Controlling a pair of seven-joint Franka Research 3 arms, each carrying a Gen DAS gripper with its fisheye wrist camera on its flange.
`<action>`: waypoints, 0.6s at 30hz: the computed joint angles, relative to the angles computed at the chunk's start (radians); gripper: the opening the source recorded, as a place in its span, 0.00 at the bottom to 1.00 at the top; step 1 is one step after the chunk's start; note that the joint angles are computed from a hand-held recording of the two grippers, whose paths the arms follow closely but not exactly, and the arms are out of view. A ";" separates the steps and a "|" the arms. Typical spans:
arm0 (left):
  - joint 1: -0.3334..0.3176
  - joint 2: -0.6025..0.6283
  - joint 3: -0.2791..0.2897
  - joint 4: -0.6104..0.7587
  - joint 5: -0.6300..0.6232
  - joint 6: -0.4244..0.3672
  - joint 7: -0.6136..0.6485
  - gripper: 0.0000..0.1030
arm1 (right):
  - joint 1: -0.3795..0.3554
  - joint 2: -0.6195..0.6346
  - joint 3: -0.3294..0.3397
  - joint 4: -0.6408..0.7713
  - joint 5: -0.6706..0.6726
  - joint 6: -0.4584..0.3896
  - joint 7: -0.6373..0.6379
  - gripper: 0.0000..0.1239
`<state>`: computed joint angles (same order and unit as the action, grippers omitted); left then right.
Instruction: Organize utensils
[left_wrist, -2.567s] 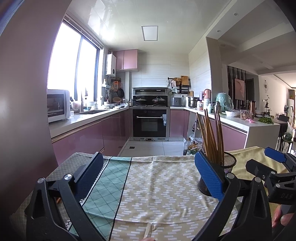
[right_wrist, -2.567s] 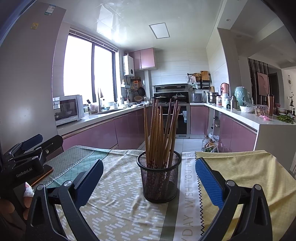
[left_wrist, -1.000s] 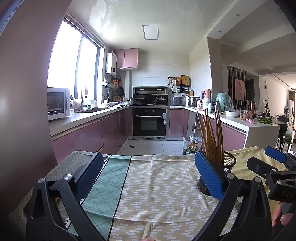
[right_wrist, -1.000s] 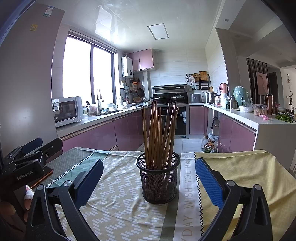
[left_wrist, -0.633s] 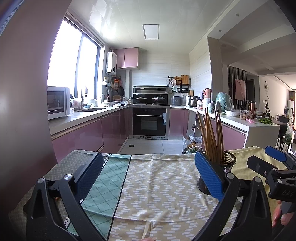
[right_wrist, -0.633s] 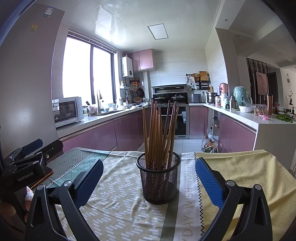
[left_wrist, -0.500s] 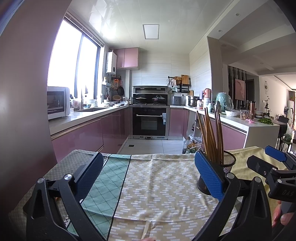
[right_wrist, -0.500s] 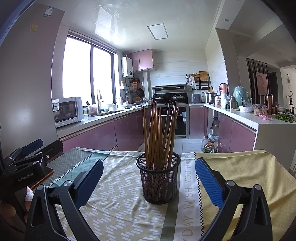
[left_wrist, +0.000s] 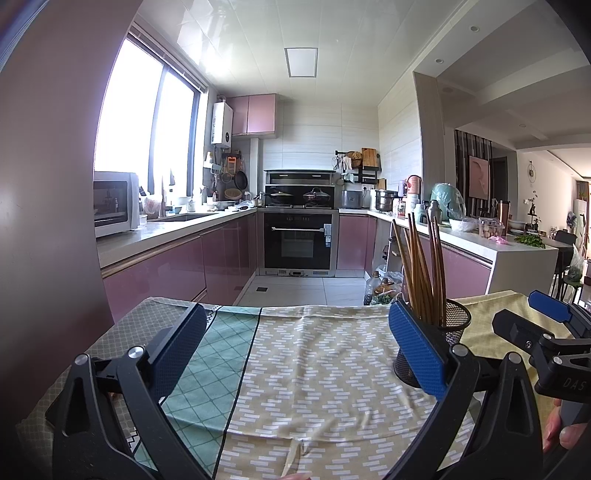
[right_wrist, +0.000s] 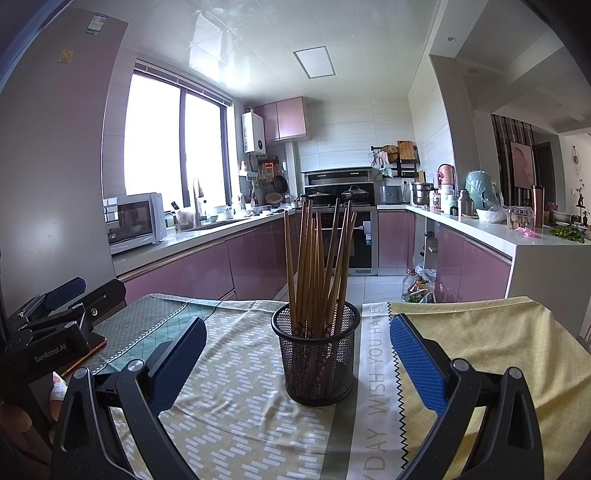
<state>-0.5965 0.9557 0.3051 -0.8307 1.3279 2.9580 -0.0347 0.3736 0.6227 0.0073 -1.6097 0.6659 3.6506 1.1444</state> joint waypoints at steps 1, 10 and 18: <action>0.001 0.000 -0.001 0.000 -0.001 0.001 0.001 0.94 | 0.000 0.000 0.000 0.001 0.001 -0.001 0.000 0.78; 0.001 0.001 -0.002 0.000 -0.009 0.002 0.009 0.95 | 0.001 0.003 0.001 0.003 0.005 0.003 -0.002 0.78; -0.004 -0.001 0.002 -0.007 0.008 -0.002 -0.013 0.95 | 0.001 0.004 0.003 0.004 0.009 0.006 -0.003 0.78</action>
<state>-0.6008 0.9544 0.3070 -0.8381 1.3364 2.9561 -0.0476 0.3751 0.6270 0.0104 -1.6052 0.6747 3.6564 1.1410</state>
